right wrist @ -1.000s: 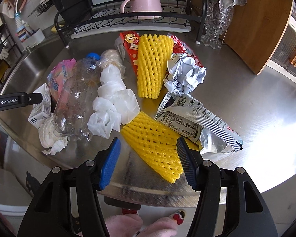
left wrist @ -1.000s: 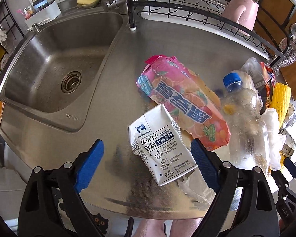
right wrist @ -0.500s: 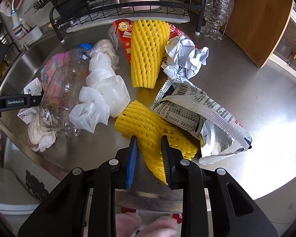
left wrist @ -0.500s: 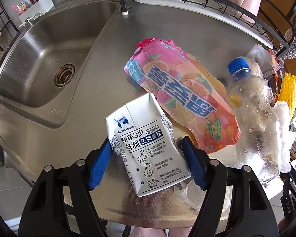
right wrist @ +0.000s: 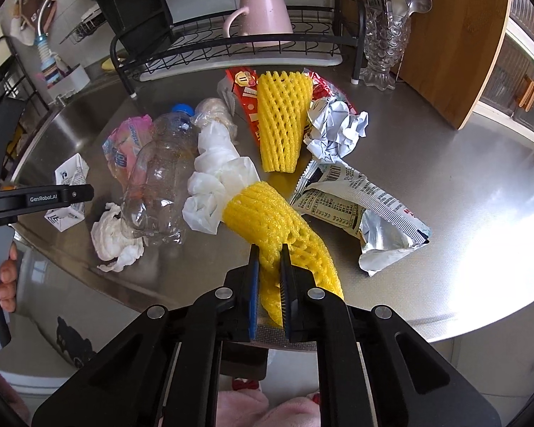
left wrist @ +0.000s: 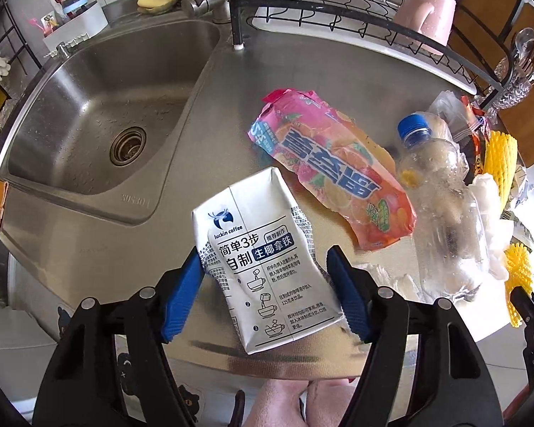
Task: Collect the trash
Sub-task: 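Grasp the white coffee carton with the left tool while the right tool grasps a yellow foam net, then carry carton and foam net down over the floor bin and release both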
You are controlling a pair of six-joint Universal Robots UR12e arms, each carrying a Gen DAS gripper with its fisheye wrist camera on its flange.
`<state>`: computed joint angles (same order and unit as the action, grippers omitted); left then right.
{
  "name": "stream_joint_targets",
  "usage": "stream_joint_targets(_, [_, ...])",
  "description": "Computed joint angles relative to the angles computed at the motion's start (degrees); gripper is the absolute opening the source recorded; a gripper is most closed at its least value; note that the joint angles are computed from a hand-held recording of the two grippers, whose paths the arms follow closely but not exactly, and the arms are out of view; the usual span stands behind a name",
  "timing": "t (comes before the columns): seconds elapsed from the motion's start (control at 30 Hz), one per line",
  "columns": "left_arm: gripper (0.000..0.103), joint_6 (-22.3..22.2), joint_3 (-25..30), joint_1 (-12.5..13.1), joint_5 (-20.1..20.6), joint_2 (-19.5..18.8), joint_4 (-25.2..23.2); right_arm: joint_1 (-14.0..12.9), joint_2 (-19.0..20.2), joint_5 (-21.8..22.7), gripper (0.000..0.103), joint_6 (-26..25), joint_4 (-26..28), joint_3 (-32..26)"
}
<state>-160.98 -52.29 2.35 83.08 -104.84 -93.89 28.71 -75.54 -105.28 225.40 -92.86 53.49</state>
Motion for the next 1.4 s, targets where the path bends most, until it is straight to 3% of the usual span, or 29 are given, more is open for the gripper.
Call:
stream_joint_targets(0.37, [0.067,2.08,-6.23,0.54,-2.23,6.72,1.11,1.74,-3.52,-1.06,0.012,2.47,-1.24,3.34])
stream_joint_targets(0.83, [0.067,5.97,-20.90,2.70,-2.31,18.66,2.08,4.68,-9.02,6.97,0.012,3.08,-5.97,13.35])
stream_joint_targets(0.97, [0.067,7.35,-24.78,3.63,-3.50,20.03,0.69,5.24,-8.87,8.79,0.012,3.40,-5.24,15.21])
stream_joint_targets(1.17, [0.067,9.87,-31.33,5.00,-5.07,21.53,3.01,4.89,-9.34,14.47,0.012,7.19,-14.18,21.87])
stream_joint_targets(1.4, [0.066,16.20,-39.69,5.69,-4.96,22.17,6.20,4.53,-7.57,18.83,0.012,12.84,-18.40,26.57])
